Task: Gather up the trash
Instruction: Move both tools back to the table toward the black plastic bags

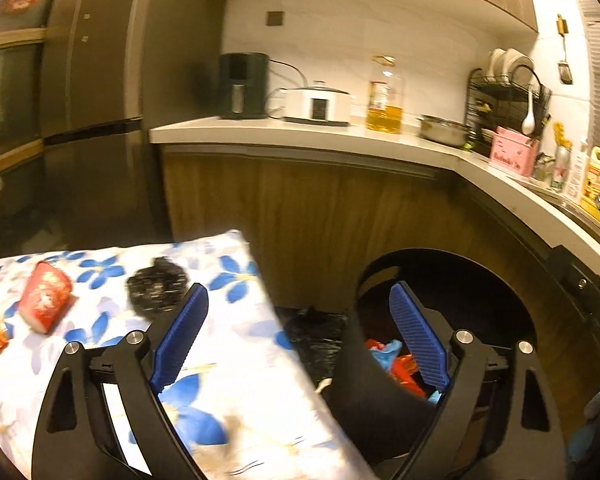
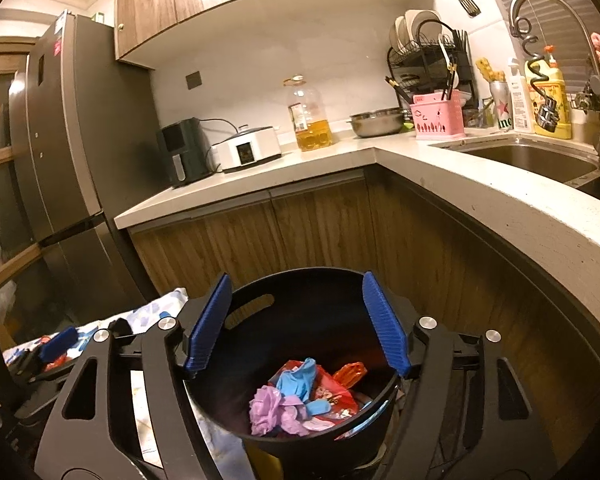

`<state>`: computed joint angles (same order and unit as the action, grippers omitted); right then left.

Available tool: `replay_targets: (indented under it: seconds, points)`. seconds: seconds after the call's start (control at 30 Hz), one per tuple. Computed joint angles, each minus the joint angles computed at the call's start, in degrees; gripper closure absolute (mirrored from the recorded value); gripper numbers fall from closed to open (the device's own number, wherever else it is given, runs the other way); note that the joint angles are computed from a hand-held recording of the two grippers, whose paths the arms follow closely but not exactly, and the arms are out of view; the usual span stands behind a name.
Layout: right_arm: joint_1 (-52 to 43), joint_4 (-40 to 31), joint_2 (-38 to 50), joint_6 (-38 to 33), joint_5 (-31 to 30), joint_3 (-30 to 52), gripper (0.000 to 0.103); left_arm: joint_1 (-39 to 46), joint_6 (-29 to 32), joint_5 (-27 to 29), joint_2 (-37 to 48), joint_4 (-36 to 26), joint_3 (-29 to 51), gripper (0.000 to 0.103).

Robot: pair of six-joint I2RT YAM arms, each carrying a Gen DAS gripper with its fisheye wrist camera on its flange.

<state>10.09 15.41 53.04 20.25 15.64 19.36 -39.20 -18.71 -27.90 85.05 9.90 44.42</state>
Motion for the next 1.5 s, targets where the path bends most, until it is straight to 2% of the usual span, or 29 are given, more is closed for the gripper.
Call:
replay_targets:
  seconds: [0.13,0.4,0.67,0.8,0.97,1.13,1.33,1.5]
  points:
    - [5.2,-0.9,-2.2,0.5,4.0,-0.7,0.031,1.5,-0.9,-0.2,-4.9,-0.4,-3.9,0.010]
    - [16.8,-1.1,-1.7,2.0,13.2,-0.1,0.030,4.7,-0.3,-0.7,-14.8,-2.4,-10.8,0.009]
    - [28.6,3.0,7.1,3.6,21.3,3.3,0.030,11.0,1.5,2.2,-21.9,-4.3,-15.3,0.008]
    - [32.2,5.2,12.8,4.0,23.2,6.0,0.030,16.0,2.8,4.7,-25.6,-4.5,-18.1,0.008]
    - [35.6,8.1,21.5,4.8,23.8,10.4,0.030,23.7,4.6,8.8,-29.7,-4.7,-21.2,0.008]
    - [37.4,10.7,31.1,5.0,22.1,15.9,0.030,34.3,7.2,15.5,-30.7,-3.6,-22.8,0.008]
    - [37.6,11.2,42.7,4.7,20.0,24.8,0.030,43.6,10.0,21.9,-26.6,1.0,-22.7,0.008]
    - [36.7,10.2,51.8,3.5,18.0,33.4,0.030,47.9,11.6,25.7,-18.6,7.1,-20.5,0.008]
